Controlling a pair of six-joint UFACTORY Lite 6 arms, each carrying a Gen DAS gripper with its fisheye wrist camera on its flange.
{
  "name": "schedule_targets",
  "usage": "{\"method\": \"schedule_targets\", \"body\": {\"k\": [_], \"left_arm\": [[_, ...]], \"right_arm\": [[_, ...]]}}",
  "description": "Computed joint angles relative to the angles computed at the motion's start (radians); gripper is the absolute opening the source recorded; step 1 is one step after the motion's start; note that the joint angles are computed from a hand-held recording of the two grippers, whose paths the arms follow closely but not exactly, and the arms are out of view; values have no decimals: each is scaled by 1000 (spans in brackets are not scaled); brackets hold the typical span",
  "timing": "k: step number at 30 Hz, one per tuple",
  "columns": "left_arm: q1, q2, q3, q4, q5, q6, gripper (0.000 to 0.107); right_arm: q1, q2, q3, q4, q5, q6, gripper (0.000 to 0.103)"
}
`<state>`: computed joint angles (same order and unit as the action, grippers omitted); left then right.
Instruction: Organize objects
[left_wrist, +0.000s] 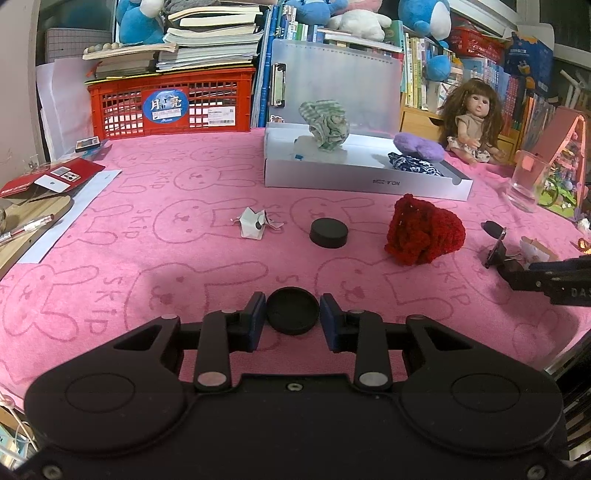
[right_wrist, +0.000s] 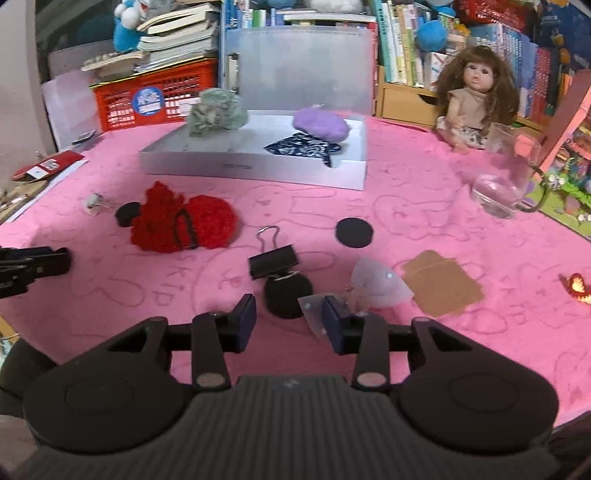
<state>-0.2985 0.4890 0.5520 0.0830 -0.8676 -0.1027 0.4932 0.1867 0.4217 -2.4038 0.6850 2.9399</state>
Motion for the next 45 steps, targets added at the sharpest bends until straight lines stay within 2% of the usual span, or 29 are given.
{"method": "schedule_targets", "body": {"k": [1, 3, 4, 11, 21, 30, 31, 32, 33, 37, 45], "left_arm": [[-2, 0, -1, 0, -2, 2, 31], [-9, -3, -4, -6, -3, 4, 31], [-12, -3, -5, -8, -4, 6, 31], [-26, 2, -3, -11, -13, 10, 31], [-36, 9, 1, -9, -18, 14, 31], [-44, 22, 7, -18, -24, 29, 31], [-44, 22, 7, -18, -24, 29, 31], [-45, 21, 6, -19, -26, 29, 30], [-45, 21, 4, -17, -32, 27, 30], [-45, 1, -7, 5, -47, 21, 30], [-60, -37, 15, 10, -15, 16, 30]], "right_arm": [[7, 14, 13, 42, 7, -30, 57], [39, 49, 45, 165, 36, -123, 72], [61, 68, 57, 215, 64, -167, 74], [67, 47, 27, 132, 95, -111, 75], [62, 79, 58, 94, 76, -119, 60], [10, 114, 80, 4, 63, -61, 60], [4, 109, 75, -10, 60, -48, 57], [4, 102, 71, -16, 55, -40, 44], [7, 97, 71, -10, 51, -43, 37], [35, 60, 57, 28, 60, -70, 37], [72, -30, 32, 81, 73, -130, 37]]}}
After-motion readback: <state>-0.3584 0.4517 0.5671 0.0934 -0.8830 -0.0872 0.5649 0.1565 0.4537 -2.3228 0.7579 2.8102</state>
